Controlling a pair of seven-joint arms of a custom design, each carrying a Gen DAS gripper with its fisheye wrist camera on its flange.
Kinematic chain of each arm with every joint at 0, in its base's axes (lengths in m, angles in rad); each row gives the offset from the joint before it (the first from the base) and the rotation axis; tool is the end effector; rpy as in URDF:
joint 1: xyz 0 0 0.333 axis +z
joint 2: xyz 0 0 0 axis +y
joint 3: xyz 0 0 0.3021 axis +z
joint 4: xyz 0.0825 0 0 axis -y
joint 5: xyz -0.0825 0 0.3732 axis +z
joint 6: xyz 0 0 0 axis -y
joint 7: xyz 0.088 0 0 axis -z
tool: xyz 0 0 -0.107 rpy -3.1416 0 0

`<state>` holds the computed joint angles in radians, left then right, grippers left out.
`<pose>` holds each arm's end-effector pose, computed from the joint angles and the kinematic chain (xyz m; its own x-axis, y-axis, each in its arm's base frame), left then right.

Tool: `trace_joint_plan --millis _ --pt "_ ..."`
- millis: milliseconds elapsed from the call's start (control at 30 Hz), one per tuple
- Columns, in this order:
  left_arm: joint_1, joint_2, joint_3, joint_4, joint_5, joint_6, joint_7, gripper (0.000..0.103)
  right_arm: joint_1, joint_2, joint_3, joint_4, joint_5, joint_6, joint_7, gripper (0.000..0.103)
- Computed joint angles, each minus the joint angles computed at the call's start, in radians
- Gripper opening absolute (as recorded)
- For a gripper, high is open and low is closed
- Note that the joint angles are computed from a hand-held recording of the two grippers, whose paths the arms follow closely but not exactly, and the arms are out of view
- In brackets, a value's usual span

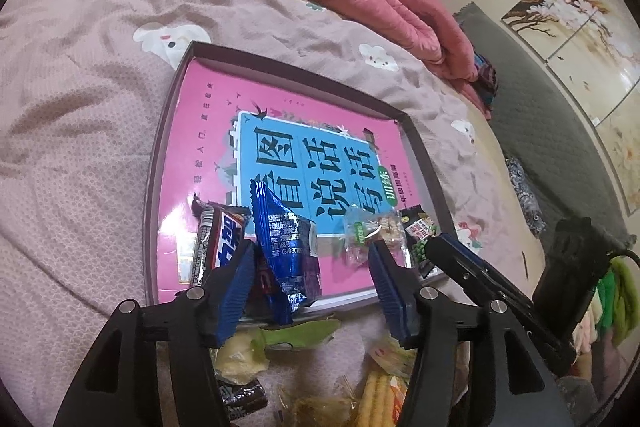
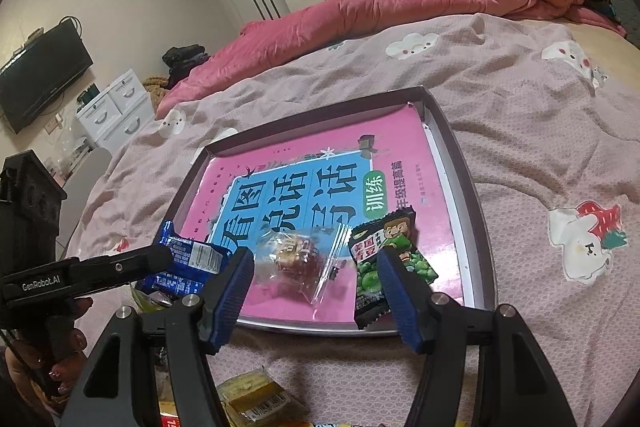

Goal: Organize snacks
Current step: 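Release the blue bag in the tray with the left tool while the right tool releases the candy bag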

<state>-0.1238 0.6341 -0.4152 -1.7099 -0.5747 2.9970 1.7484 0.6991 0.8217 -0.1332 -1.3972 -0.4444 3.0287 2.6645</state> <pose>0.6393 -0.2832 0.3065 -0.1535 -0.8420 0.5173 -0.8684 -0.1348 -0.4771 0.6057 0.4577 0.3032 0.1138 -0.9334 -0.3403 -0.7359 0.1509 -0.6600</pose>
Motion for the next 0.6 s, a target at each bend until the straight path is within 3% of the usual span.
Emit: trace_joint_plan --millis 200,367,600 --pt "-0.016 -0.019 0.022 -0.015 0.021 0.018 -0.017 0.065 0.007 -0.006 -0.01 -0.009 0.0 0.008 0.011 0.065" --pt "-0.009 -0.027 0.011 -0.024 0.027 0.031 -0.01 0.065 0.018 -0.011 -0.029 -0.02 -0.005 0.029 0.028 0.066" --pt "-0.009 -0.049 0.01 -0.045 0.036 0.057 -0.015 0.073 0.036 -0.022 -0.057 -0.039 -0.012 0.057 0.048 0.068"
